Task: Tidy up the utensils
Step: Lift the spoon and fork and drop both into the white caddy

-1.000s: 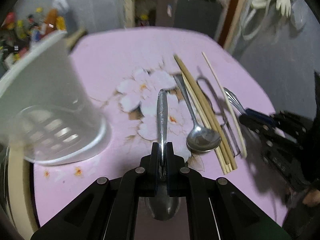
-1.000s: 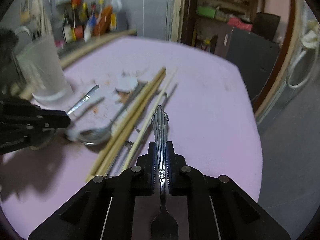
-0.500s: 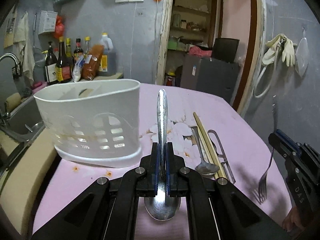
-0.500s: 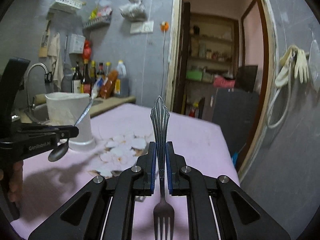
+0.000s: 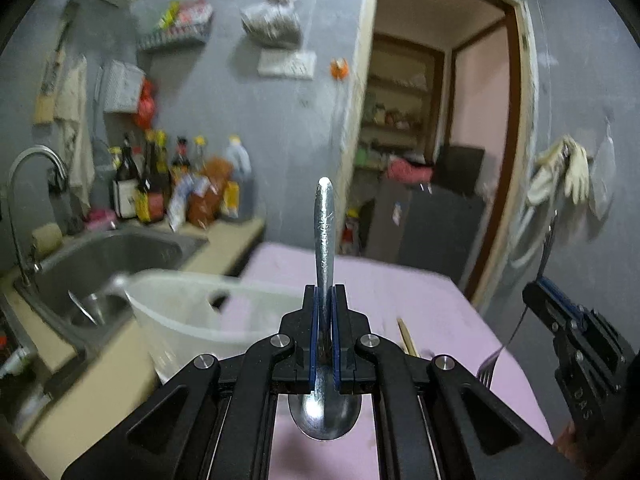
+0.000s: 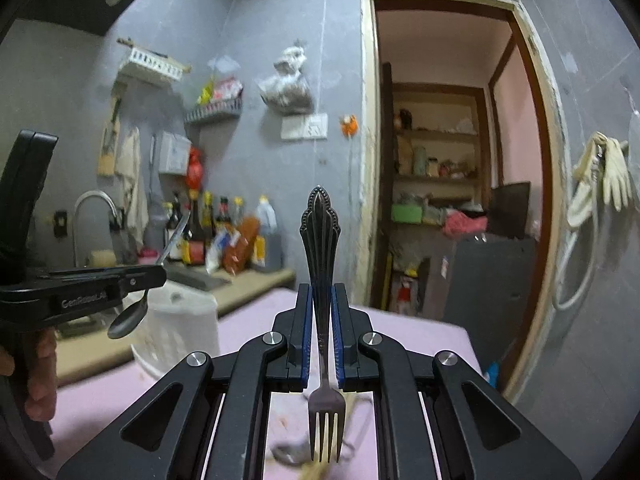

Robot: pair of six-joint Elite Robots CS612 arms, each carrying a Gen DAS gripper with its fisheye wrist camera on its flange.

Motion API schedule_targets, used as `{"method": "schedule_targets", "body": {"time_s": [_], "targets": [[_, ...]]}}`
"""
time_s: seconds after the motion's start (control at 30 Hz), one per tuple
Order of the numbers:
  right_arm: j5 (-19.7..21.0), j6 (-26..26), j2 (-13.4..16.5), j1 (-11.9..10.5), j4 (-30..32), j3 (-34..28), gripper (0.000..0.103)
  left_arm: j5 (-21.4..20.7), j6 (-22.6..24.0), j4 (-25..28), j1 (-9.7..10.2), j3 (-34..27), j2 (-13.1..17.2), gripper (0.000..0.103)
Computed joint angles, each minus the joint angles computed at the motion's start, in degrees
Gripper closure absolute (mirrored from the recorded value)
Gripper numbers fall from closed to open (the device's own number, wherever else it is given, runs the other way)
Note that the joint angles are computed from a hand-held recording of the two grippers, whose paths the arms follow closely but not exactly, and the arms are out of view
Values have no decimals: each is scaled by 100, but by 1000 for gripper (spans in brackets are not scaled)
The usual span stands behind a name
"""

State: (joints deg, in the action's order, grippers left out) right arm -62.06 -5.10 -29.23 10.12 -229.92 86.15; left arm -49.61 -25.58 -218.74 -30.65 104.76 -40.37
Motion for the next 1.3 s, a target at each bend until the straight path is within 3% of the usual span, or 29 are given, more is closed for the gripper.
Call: {"method": "schedule_targets", "body": {"time_s": [0.23, 0.47, 0.63, 0.87, 1.3], "targets": [[587, 496, 66, 144, 174, -582, 96, -22, 394, -1328, 427, -42, 0, 99], [1151, 1378, 351, 337, 433, -1490, 96, -183, -115, -1277, 885, -85, -15, 99], [1306, 1587, 542, 458, 666, -1884, 96, -335, -508, -1075, 1089, -197, 104, 99], [1063, 1139, 686, 599, 932, -1966, 96, -467, -693, -927, 1119, -251, 260, 99], [1187, 791, 855, 631, 1426, -2031, 96, -185, -877, -821, 1019, -262, 486, 99]]}}
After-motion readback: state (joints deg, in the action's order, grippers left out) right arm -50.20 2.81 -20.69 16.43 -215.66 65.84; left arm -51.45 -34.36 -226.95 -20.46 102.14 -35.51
